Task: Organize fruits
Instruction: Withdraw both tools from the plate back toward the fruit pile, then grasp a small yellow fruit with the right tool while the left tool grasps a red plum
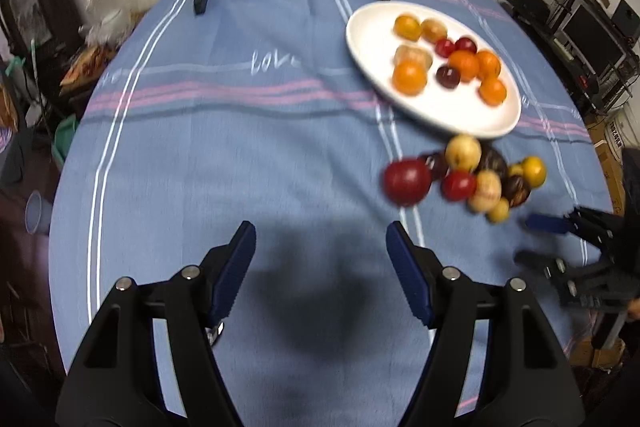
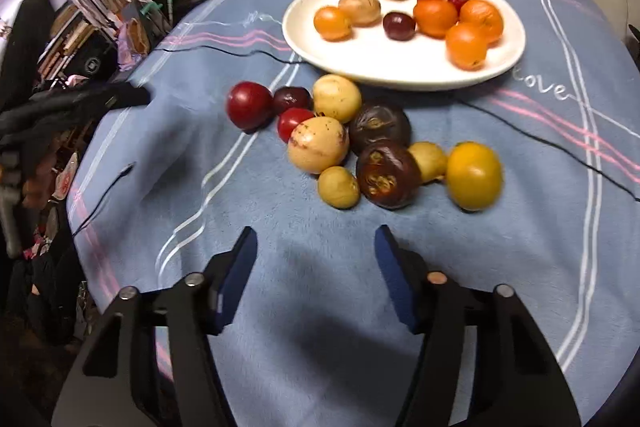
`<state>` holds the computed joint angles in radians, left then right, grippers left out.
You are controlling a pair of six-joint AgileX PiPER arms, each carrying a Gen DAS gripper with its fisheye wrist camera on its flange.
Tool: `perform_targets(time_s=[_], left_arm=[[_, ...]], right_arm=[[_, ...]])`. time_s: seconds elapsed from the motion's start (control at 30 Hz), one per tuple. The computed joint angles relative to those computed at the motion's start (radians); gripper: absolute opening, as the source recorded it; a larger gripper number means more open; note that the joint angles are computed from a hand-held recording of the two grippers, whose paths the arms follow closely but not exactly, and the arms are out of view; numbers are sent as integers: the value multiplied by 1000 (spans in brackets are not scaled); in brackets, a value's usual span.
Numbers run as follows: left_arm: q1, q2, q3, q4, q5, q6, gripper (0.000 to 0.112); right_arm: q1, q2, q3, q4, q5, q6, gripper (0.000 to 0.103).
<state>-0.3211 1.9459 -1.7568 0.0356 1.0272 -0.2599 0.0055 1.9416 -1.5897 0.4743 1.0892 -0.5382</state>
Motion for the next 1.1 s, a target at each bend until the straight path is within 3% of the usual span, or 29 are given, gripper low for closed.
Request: perform_targets(time_s=[0.13, 0.17, 0.3, 0.63, 0.77, 0.87, 0.9, 1.1], left_arm=[[-10, -31, 60, -21, -30, 9, 69], [-16, -31, 65, -24, -32, 15, 69], [-32, 3, 27, -45, -21, 41, 70], [-94, 231, -267, -32, 33, 138, 70], [-97, 348, -426, -17, 93, 170, 68], [-83, 438, -560, -50, 169, 212, 43], [-78, 449, -581, -67, 177, 218, 43], [-80, 368, -459, -60, 106, 213, 42]], right_arm=[[27, 79, -78, -30, 1, 75, 47], [35, 81, -74, -40, -11, 80, 40], [52, 98, -104, -56, -36, 104, 29], [-42, 28, -50, 6, 29, 56, 28], [-57, 12, -26, 25, 37, 68, 28], [-54, 14, -31, 23, 37, 80, 28], [-51, 20, -37, 24, 36, 90, 28], [-54, 19, -33, 22, 33, 85, 28]])
